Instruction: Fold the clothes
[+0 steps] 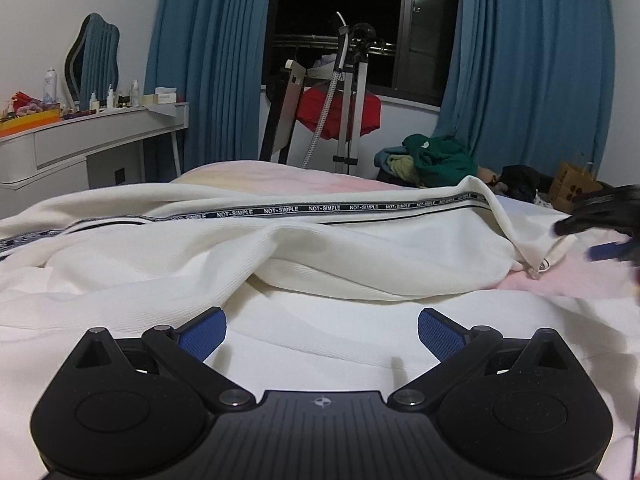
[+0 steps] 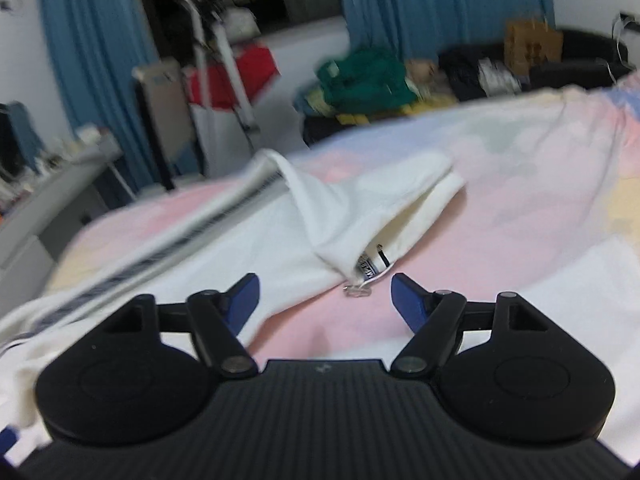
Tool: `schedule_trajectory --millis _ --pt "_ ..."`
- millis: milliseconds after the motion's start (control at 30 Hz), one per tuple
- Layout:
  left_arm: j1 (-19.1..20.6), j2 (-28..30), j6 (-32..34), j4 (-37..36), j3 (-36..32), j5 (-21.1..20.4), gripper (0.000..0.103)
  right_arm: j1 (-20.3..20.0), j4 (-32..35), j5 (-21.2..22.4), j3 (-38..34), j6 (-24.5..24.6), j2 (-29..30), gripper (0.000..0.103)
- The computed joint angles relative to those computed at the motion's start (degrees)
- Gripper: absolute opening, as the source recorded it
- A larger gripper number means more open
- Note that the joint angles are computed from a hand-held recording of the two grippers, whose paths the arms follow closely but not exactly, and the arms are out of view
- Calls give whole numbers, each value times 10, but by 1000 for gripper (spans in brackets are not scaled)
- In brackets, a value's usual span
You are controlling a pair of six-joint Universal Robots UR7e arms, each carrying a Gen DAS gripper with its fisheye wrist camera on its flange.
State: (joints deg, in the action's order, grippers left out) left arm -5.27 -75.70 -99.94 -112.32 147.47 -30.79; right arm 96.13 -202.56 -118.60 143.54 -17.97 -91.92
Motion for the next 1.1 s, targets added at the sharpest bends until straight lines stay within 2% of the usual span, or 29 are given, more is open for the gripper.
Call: schedule_trajectory --millis 100,133,200,267,333,467,567,633,700,767,833,900,933,1000,1100 --pt "16 -3 29 -62 17 -3 103 -21 -6 -44 -61 19 89 63" --pt "22 -4 39 -83 23 -4 103 -25 -6 -62 -82 22 113 49" --pt "29 -5 44 -117 34 -2 103 -26 16 -95 -122 34 144 45" --pt "34 -1 52 -147 42 0 103 -19 40 -114 -161 33 164 34" --pt "39 8 62 -175 46 2 103 -1 41 -153 -204 -10 191 29" --pt "51 36 106 -243 54 7 103 22 17 -186 -294 -101 235 25" --pt "57 56 138 -294 61 13 103 19 -28 -156 -343 -121 256 26" --pt "60 65 150 -311 61 15 103 6 -41 -115 -352 -102 252 30" --pt "62 71 159 -319 60 15 103 -16 -40 -46 -334 -55 229 40" --pt "63 72 163 -325 60 15 103 -35 -69 4 -309 -36 210 66" --pt "62 70 159 -319 60 14 103 -51 -130 31 -289 -48 204 76" --pt "59 66 152 -308 58 12 103 -73 -155 47 -263 -40 188 77" --pt "58 65 149 -303 57 11 103 -86 -155 52 -250 -25 177 77" --pt "57 64 145 -295 55 10 103 -115 -133 61 -221 43 145 77" --pt "60 66 145 -293 52 10 103 -180 -127 136 -160 166 95 77"
